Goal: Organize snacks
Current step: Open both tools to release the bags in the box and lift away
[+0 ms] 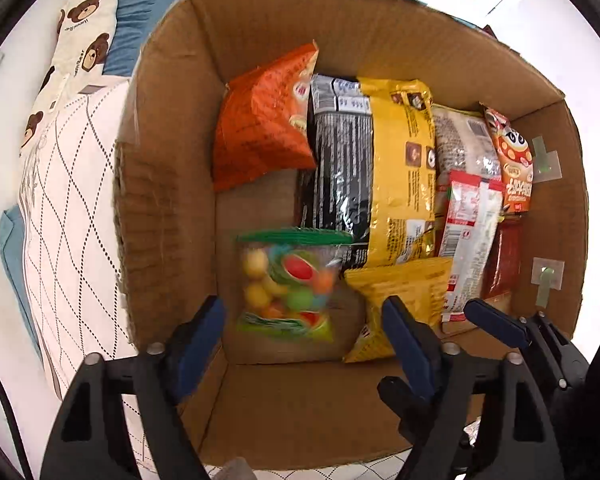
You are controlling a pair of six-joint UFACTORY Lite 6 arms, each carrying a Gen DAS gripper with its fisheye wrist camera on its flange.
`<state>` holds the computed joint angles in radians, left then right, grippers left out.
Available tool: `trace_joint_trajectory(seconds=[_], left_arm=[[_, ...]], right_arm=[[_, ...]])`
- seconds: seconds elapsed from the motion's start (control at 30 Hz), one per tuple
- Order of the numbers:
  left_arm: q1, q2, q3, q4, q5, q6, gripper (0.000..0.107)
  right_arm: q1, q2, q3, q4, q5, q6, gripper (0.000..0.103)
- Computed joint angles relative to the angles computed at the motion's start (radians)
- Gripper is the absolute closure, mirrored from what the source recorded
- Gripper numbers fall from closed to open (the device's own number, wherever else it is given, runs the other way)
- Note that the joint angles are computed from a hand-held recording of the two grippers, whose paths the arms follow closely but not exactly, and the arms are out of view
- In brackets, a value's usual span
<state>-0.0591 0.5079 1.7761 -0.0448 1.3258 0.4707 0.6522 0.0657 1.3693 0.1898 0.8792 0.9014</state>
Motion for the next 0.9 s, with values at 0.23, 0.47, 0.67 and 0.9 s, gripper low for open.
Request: trace_joint_trajectory(seconds=[0.23, 0.47, 0.67, 0.9], left_arm=[[0.033, -0.035, 0.005, -0.035, 0.005, -0.001, 0.023], [0.076, -0.140, -0.116, -0.066, -0.035, 0.033, 0.023], [0.101, -0.271, -0.262, -0.089, -0.128, 0.070, 0.023], [0.125, -0.465, -0.404, -0.130, -0.189, 0.146, 0.023]], right_arm=[[0.018, -0.064, -0.016, -0.059, 0.054, 0.079, 0.009], [0.065, -0.136, -0.019, -0.190, 0.166, 0.207, 0.009], [0.107, -0.205, -0.028, -0.275, 0.265, 0.299, 0.009], [0.221, -0.243, 0.036, -0.419, 0.430, 0.410, 0.008]])
